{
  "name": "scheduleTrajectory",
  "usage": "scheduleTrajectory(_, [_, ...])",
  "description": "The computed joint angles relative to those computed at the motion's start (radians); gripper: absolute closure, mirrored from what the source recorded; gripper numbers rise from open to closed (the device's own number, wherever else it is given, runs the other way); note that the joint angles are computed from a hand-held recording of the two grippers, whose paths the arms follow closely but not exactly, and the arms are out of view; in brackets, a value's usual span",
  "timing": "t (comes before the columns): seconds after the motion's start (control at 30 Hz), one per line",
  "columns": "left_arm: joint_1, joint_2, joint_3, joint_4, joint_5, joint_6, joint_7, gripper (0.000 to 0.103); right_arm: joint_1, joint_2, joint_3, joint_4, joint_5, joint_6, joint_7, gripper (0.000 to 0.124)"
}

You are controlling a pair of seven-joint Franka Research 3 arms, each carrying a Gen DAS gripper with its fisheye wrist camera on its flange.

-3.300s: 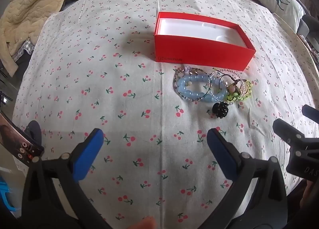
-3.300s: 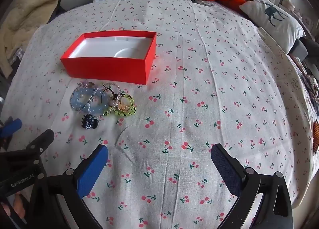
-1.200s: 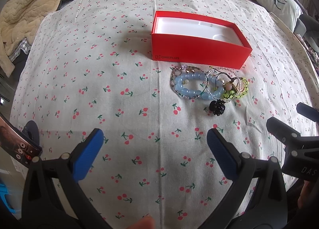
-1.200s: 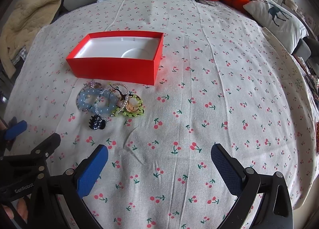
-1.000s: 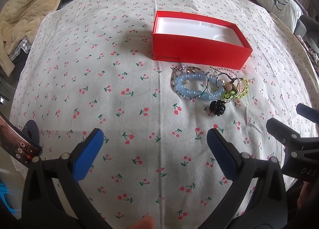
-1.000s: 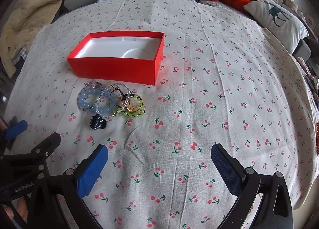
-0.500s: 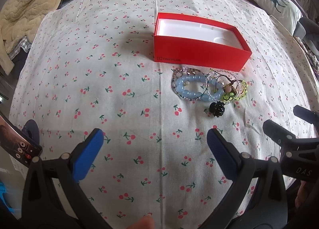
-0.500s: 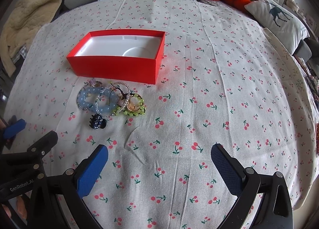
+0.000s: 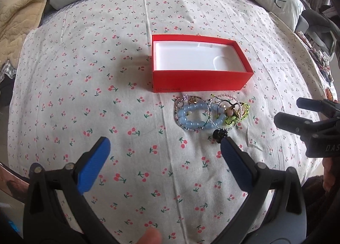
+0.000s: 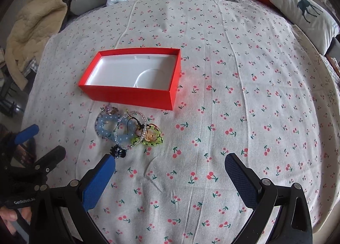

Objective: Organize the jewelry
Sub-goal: 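Close the left gripper on the thin green-beaded bracelet while the right gripper reaches the silver bracelet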

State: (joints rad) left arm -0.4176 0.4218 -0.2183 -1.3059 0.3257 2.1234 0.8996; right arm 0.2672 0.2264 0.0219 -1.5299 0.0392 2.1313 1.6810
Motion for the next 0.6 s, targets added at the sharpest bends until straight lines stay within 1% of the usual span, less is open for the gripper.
scheduleTrajectory(0.07, [0.024,0.014,-0.008,0.002,-0.046,0.023,0.008,0.006,-0.015,0.034,0.004,0.048,0.053,-0.02,-0.019,0.022])
scheduleTrajectory(0.1, [0.034,0.019,-0.01,-0.003,-0.067,0.038,0.01,0.011,-0.022,0.047,0.005,0.064,0.079,-0.023,-0.026,0.025])
scheduleTrajectory(0.13, [0.046,0.019,-0.014,-0.018,-0.09,0.064,0.009,0.016,-0.031,0.059,0.008,0.075,0.111,-0.022,-0.036,0.035])
scheduleTrajectory(0.17, [0.059,0.024,-0.019,-0.026,-0.12,0.081,0.012,0.019,-0.044,0.071,0.012,0.084,0.154,-0.024,-0.051,0.049])
scheduleTrajectory(0.23, [0.089,0.044,-0.04,-0.018,-0.2,0.095,0.036,0.032,-0.073,0.099,0.021,0.104,0.256,-0.038,-0.065,0.065])
scheduleTrajectory(0.3, [0.107,0.063,-0.051,-0.007,-0.253,0.12,0.064,0.037,-0.086,0.139,0.024,0.151,0.304,-0.073,-0.065,0.07])
scheduleTrajectory(0.33, [0.107,0.075,-0.05,0.005,-0.261,0.125,0.068,0.041,-0.088,0.154,0.024,0.169,0.311,-0.075,-0.07,0.074])
scheduleTrajectory(0.37, [0.105,0.089,-0.047,0.023,-0.265,0.121,0.07,0.043,-0.087,0.167,0.025,0.186,0.316,-0.076,-0.075,0.076])
scheduleTrajectory(0.43, [0.104,0.122,-0.044,0.063,-0.282,0.107,0.07,0.055,-0.09,0.192,0.032,0.221,0.336,-0.086,-0.087,0.077])
scheduleTrajectory(0.5, [0.104,0.153,-0.045,0.1,-0.299,0.091,0.07,0.061,-0.092,0.22,0.04,0.259,0.357,-0.104,-0.095,0.081])
scheduleTrajectory(0.53, [0.099,0.173,-0.042,0.131,-0.3,0.071,0.067,0.064,-0.089,0.235,0.041,0.278,0.357,-0.115,-0.096,0.083])
scheduleTrajectory(0.57, [0.096,0.188,-0.041,0.151,-0.301,0.059,0.067,0.067,-0.084,0.248,0.041,0.296,0.351,-0.124,-0.097,0.087])
scheduleTrajectory(0.6, [0.091,0.204,-0.039,0.174,-0.3,0.048,0.069,0.072,-0.078,0.261,0.041,0.312,0.344,-0.132,-0.095,0.089])
